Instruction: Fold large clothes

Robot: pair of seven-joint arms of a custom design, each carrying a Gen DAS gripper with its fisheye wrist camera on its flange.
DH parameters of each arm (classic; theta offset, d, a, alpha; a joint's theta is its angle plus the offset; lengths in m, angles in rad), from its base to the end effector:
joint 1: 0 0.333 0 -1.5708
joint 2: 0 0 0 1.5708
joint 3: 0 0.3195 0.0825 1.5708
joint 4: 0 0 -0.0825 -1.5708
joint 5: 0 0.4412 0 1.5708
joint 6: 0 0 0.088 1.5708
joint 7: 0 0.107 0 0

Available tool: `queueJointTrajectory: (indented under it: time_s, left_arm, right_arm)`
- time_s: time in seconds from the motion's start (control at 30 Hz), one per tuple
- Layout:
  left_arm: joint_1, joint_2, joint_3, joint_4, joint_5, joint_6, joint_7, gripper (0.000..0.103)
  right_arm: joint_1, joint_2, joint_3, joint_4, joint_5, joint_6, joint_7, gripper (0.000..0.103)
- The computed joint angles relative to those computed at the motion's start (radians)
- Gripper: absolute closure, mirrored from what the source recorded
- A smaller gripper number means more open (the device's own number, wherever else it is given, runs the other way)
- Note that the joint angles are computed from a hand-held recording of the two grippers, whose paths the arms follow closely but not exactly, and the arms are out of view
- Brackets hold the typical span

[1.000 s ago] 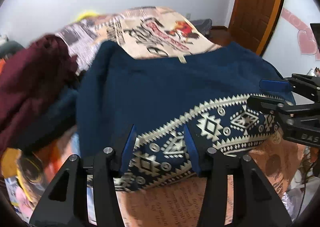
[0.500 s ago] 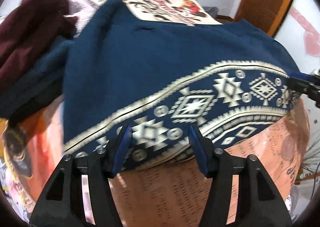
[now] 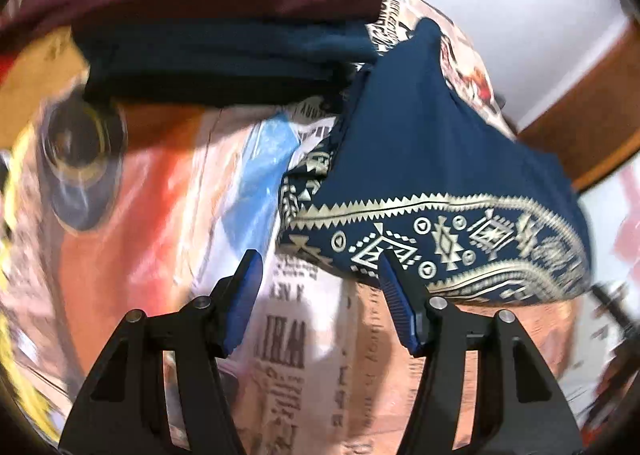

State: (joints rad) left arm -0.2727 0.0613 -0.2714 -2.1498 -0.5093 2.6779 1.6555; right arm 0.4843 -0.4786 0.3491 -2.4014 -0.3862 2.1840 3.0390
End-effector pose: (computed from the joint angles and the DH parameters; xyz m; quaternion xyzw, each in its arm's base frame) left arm 0.5468 -0.3118 0.3915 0.6003 -0.7490 0.2792 0.0263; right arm 0.3321 0.3555 0.4900 -0.5066 0.8194 -0.1939 0.1851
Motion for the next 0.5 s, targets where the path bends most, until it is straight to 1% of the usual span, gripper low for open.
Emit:
queueJointTrajectory:
  time_s: [0.03, 0.1, 0.17, 0.23, 0.33, 0.43, 0.5]
  left_arm:
    - [0.009, 0.003, -0.003, 0.005, -0.075, -0.024, 0.039, 0.044]
    - [0.029, 0.016, -0.007, 0.020, -0.253, -0.099, 0.144, 0.044]
    - [0.042, 0.047, -0.009, 0.044, -0.359, -0.165, 0.195, 0.044]
    - [0.039, 0.071, -0.015, 0.057, -0.389, -0.159, 0.196, 0.044]
    - [0.045, 0.099, -0.028, 0.076, -0.453, -0.124, 0.246, 0.044]
    - [0.061, 0.135, -0.043, 0.103, -0.545, -0.127, 0.307, 0.044]
    - [0.068, 0.155, -0.052, 0.118, -0.587, -0.115, 0.332, 0.044]
  right_arm:
    - [-0.002, -0.002, 0.002, -0.001, -0.005, 0.006, 0.006, 0.051]
    - [-0.007, 0.000, 0.004, 0.000, -0.015, 0.029, 0.018, 0.051]
    - [-0.009, 0.006, 0.005, 0.001, -0.022, 0.052, 0.025, 0.051]
    - [-0.013, 0.021, 0.003, 0.008, -0.030, 0.080, 0.021, 0.051]
    - [-0.016, 0.044, 0.000, 0.020, -0.043, 0.104, 0.008, 0.051]
    - [-0.024, 0.072, -0.001, 0.036, -0.065, 0.136, 0.005, 0.051]
    - [-0.028, 0.089, -0.004, 0.046, -0.077, 0.155, 0.006, 0.051]
